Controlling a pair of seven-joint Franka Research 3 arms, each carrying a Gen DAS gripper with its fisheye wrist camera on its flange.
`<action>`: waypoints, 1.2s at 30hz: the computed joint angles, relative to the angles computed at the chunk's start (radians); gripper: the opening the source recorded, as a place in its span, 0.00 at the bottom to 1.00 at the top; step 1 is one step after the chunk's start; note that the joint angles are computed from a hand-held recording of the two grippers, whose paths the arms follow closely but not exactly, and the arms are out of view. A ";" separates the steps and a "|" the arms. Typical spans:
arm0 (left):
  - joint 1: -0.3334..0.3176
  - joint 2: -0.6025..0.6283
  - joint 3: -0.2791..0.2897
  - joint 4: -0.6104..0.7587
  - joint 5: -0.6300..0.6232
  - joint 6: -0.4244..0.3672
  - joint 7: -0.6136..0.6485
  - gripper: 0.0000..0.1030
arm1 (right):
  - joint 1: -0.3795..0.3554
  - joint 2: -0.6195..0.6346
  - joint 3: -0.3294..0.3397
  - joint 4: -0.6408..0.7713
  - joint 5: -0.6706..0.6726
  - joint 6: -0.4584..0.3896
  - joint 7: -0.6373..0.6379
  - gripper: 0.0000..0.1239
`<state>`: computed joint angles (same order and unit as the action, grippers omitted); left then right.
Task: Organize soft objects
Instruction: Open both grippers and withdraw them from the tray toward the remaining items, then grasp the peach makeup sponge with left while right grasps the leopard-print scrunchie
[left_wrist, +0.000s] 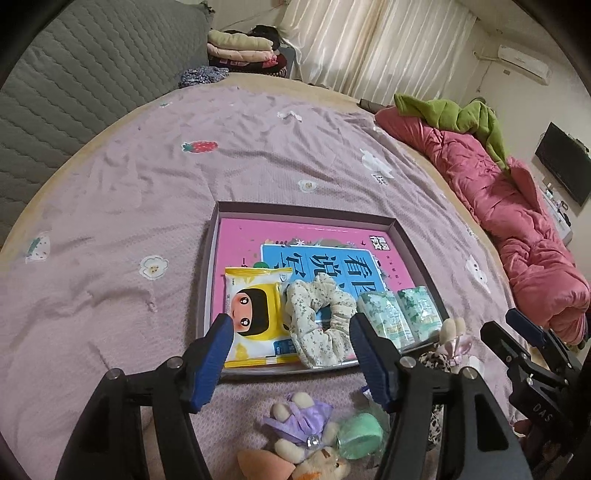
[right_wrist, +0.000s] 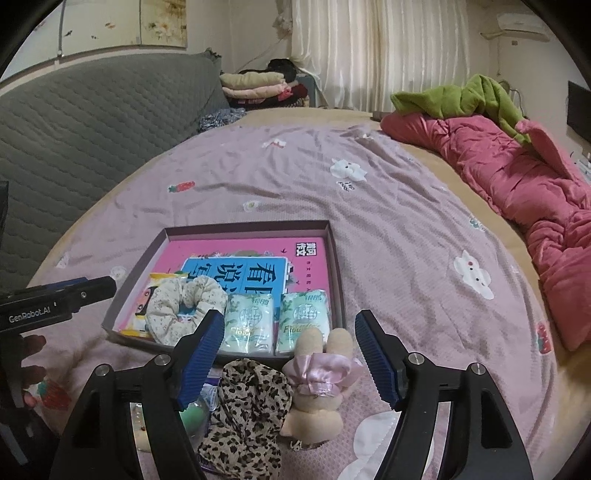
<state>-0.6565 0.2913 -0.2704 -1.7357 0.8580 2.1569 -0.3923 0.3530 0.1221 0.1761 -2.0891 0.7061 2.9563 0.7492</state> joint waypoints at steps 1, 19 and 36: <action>-0.003 -0.004 -0.001 -0.001 0.001 -0.007 -0.002 0.63 | -0.001 -0.004 0.001 -0.002 0.004 0.000 -0.002 0.60; -0.025 -0.072 -0.046 -0.055 0.008 -0.091 -0.067 0.63 | 0.022 -0.113 -0.032 -0.075 0.174 -0.001 -0.152 0.61; -0.055 -0.050 -0.061 -0.047 -0.018 -0.081 -0.061 0.63 | 0.039 -0.181 -0.079 -0.166 0.227 -0.095 -0.196 0.61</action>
